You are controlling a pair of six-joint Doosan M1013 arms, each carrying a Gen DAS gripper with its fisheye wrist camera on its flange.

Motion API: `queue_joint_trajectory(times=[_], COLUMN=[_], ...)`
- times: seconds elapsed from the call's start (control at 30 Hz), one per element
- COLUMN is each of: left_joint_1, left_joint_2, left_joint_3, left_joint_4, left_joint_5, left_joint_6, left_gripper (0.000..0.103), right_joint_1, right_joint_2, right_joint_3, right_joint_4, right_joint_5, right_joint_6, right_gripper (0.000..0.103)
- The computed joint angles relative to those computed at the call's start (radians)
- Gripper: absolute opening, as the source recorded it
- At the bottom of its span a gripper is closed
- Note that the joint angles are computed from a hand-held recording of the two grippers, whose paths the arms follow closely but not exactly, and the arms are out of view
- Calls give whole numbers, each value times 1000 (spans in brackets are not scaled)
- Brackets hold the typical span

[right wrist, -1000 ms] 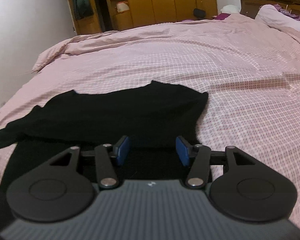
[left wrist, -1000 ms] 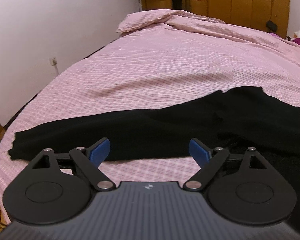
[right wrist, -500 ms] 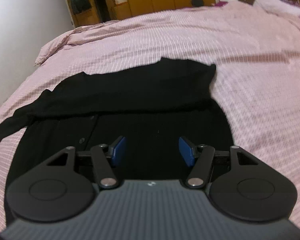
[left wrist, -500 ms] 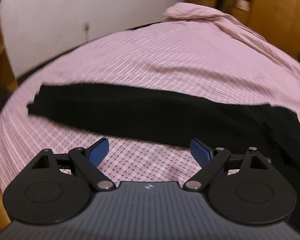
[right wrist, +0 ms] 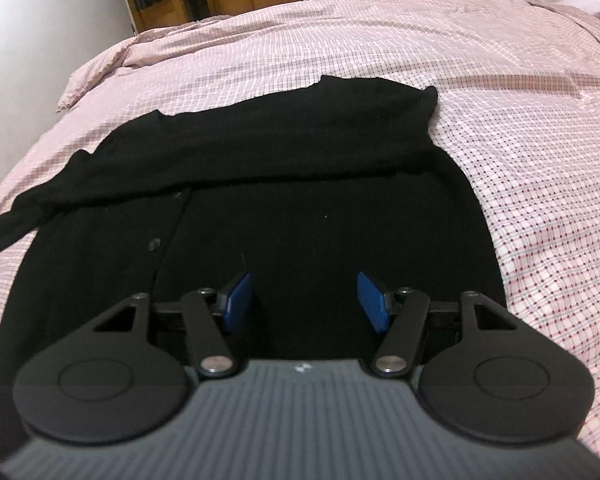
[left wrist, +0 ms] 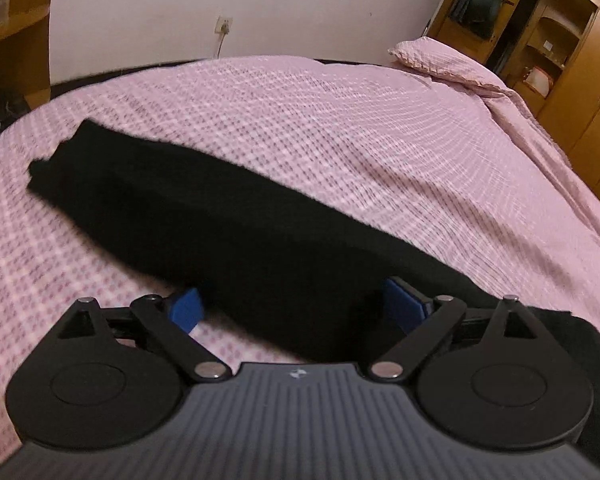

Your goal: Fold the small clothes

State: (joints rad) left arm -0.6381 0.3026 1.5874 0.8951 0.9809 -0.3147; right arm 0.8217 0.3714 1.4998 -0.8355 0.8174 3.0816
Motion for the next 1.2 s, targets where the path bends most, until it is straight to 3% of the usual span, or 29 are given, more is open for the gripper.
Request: queue_joint_trajectory(times=[0.27,0.37,0.43,0.5,0.83,1.03,1.2], left_joint_1=[7,13,24,29,-15,-53,-76], left_joint_2=[62,52,36,19,-45,-49,-26], left_joint_3=[-48,-37,-24,-9,9,-44,-117], left_joint_4=[77,104,96,107,328,421,411], left_joint_5=[63,21,-40,-88,-154,-216,-292], left_joint_6=[117,113,109,83,-30,-8,66], left_gripper=[92,57,25,16,13,13,13], right_joint_1=[-5,-2,-3,-4,-1,2,3], right_joint_2=[0,1,1,0,-23,-33,-45], right_joint_3=[5,5,5,6,30,40,57], right_joint_4=[-2,-11,-13,-13,-69,-101,-130], right_joint_5=[-7,-5,-7,-10,-49,-53,-56], right_joint_6=[18,31,39,44,121,148,181], right_gripper=[61,61,61,61,62,62,62])
